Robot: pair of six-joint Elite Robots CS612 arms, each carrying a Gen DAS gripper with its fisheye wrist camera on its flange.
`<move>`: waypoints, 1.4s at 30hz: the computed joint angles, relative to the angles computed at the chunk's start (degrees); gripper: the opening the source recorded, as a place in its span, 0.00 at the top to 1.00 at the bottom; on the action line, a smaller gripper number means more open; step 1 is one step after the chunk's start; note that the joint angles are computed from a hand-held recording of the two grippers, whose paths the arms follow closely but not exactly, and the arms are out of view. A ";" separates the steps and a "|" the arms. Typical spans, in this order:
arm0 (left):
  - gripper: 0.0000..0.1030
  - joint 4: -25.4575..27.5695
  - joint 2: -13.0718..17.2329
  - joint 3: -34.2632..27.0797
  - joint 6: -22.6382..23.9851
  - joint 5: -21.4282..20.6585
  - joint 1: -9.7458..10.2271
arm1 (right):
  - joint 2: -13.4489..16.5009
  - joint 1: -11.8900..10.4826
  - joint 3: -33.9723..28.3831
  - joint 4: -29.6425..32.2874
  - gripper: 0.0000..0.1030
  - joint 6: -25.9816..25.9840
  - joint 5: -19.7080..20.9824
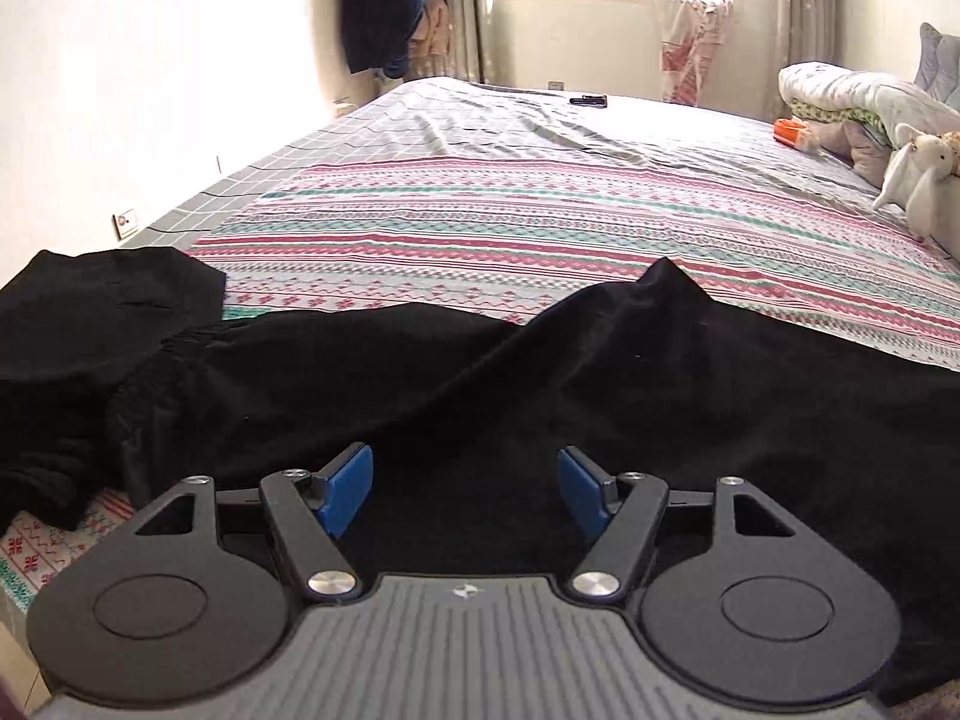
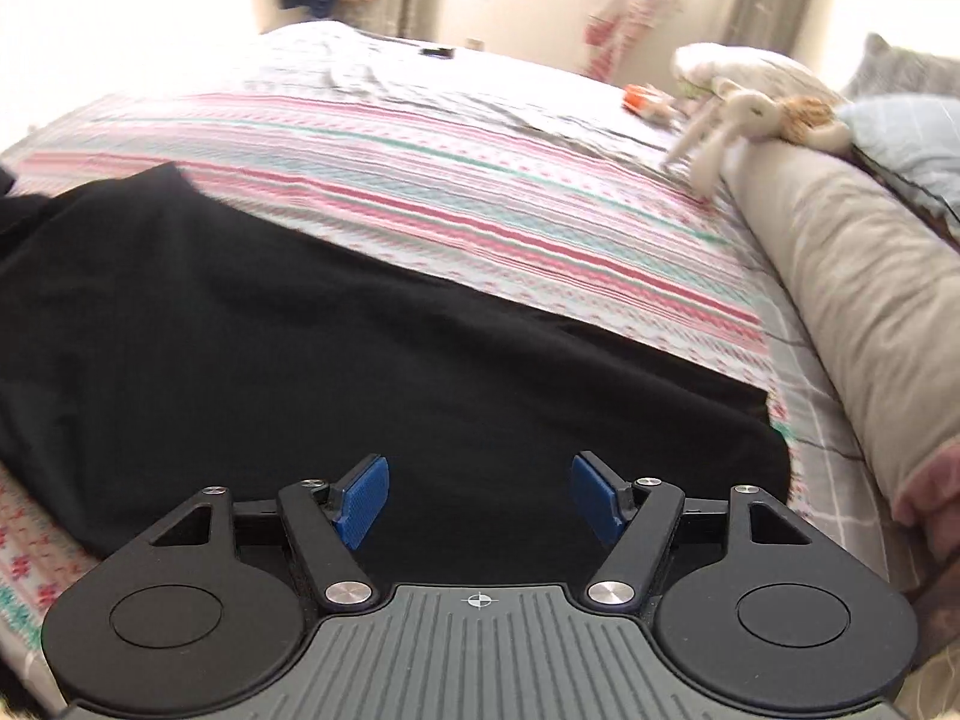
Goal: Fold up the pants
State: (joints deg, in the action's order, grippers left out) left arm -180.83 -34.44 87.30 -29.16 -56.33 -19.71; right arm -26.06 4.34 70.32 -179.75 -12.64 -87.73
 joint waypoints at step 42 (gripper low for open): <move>0.10 0.59 11.99 -19.42 23.57 -29.74 -5.32 | 15.26 -6.62 -26.32 7.76 1.00 23.55 0.50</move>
